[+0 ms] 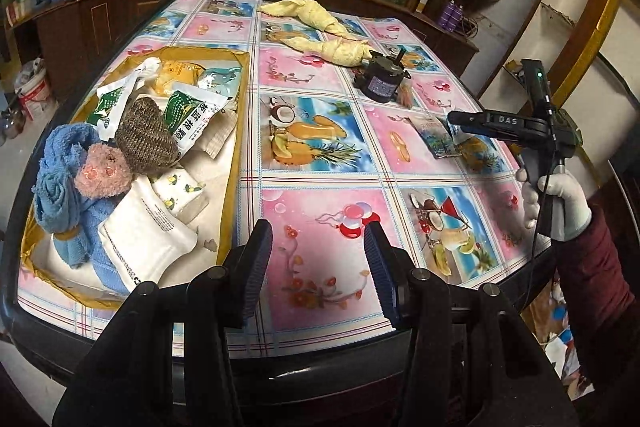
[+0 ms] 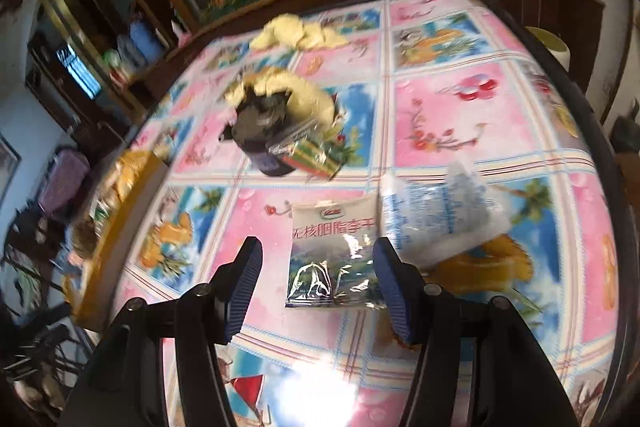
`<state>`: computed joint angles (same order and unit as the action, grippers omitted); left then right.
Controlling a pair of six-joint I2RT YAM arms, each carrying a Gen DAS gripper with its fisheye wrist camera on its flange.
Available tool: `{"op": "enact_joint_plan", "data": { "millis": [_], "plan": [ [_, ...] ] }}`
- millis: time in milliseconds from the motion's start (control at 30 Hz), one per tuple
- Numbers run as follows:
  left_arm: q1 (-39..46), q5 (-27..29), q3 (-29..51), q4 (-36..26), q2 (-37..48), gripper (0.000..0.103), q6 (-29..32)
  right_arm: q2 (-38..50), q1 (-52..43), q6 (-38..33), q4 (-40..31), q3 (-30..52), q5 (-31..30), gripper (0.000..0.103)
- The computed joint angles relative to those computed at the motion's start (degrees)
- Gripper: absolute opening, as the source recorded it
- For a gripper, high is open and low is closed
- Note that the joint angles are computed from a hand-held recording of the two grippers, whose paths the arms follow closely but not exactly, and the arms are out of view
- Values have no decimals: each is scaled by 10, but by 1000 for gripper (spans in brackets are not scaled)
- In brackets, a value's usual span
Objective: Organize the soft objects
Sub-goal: 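Grasp the clear bag of colored sticks with the right tool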
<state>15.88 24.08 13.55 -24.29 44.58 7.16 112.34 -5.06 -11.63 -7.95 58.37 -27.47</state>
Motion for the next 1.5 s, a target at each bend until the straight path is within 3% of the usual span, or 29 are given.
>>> {"op": "enact_joint_plan", "data": {
  "millis": [67, 167, 367, 567, 633, 700, 800, 1000, 1200, 1267, 1367, 1400, 1500],
  "plan": [
    [5, 3, -2, 0, 1, 48, 4, 24, 29, 21, 19, 13, 56, 58],
    [9, 6, -4, -1, 0, 48, 9, 55, 54, 38, 19, 34, 90, 58],
    [7, 15, -7, 19, 23, 48, 6, 34, 100, 17, 24, -1, 86, 55],
    [-47, 6, -12, 41, 42, 48, -25, 44, 110, 9, -72, 16, -51, 56],
    [-64, 3, -12, 36, 32, 48, -28, 27, 95, 9, -65, 9, -69, 56],
    [-78, 1, -14, 36, 27, 48, -30, -11, 82, 22, -14, -17, -38, 56],
    [-95, -2, -15, 64, 52, 48, -43, -16, 67, 21, 47, -9, 41, 69],
    [-130, -18, -10, 108, 111, 48, -64, 90, 69, -28, -9, 125, 100, 70],
    [-153, -32, 12, 137, 166, 48, -80, 138, 103, -74, 39, 151, 142, 70],
    [-167, -36, 25, 153, 193, 48, -91, 158, 104, -81, 26, 175, 124, 67],
    [-205, -56, 50, 182, 239, 48, -112, 170, 100, -78, -11, 198, 99, 31],
    [-220, -63, 62, 195, 261, 48, -118, 171, 95, -75, -31, 207, 86, 12],
    [-260, -75, 103, 235, 339, 51, -128, 174, 81, -59, -71, 222, 55, 12]
  ]
}}
